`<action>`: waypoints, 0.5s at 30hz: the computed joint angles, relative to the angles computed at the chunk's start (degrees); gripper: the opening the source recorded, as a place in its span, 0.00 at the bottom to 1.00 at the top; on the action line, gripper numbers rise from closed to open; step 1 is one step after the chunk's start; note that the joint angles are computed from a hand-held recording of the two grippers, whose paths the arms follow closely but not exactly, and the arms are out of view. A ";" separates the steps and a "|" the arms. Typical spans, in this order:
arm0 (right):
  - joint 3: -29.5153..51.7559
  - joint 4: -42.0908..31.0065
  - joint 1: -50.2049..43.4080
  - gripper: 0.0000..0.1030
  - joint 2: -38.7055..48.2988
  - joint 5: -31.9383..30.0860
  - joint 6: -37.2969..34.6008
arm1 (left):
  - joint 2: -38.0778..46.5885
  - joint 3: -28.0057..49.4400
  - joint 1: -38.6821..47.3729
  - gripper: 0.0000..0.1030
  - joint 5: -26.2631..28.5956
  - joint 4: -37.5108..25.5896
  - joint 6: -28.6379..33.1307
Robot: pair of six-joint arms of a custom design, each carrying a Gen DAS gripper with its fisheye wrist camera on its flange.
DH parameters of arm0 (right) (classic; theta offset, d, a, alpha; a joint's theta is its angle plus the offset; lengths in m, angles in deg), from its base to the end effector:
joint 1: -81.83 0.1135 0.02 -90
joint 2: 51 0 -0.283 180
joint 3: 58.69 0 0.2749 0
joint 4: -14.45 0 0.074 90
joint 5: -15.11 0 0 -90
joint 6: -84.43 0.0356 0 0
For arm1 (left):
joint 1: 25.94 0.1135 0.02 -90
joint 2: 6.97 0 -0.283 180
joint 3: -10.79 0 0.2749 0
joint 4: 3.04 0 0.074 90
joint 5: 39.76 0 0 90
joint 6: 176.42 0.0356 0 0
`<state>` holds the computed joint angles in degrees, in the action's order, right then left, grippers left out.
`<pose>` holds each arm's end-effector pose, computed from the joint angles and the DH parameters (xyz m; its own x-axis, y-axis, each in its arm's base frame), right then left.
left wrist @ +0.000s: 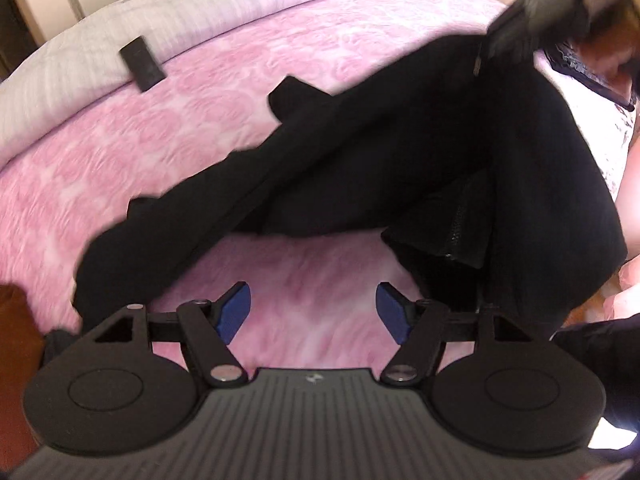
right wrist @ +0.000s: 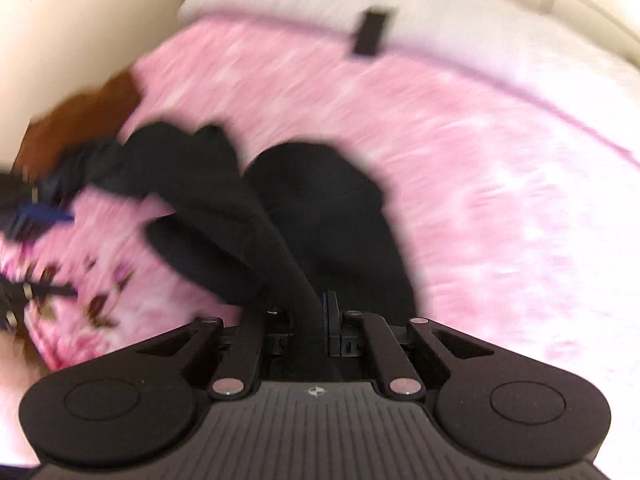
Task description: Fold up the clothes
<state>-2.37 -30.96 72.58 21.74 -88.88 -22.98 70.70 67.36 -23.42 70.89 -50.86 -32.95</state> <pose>0.2491 -0.0318 0.2104 -0.8432 -0.1568 -0.5142 -0.2190 0.9737 0.0621 0.2549 -0.0013 0.1909 -0.4861 0.7313 -0.4785 0.8000 0.5927 0.0931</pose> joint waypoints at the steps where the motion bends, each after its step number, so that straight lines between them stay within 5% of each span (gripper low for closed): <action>1: 1.08 -0.79 -5.41 0.04 -0.57 -1.53 -2.58 | -0.16 -0.27 -3.38 0.63 -1.33 1.47 -2.63; 9: 12.00 0.32 -43.09 0.03 11.46 -6.84 -13.27 | 4.39 2.53 -27.40 0.68 -9.71 8.67 -21.42; 15: 13.56 1.90 -54.40 0.03 21.02 -1.41 -14.77 | 7.23 2.75 -36.37 0.71 -13.80 8.35 -28.56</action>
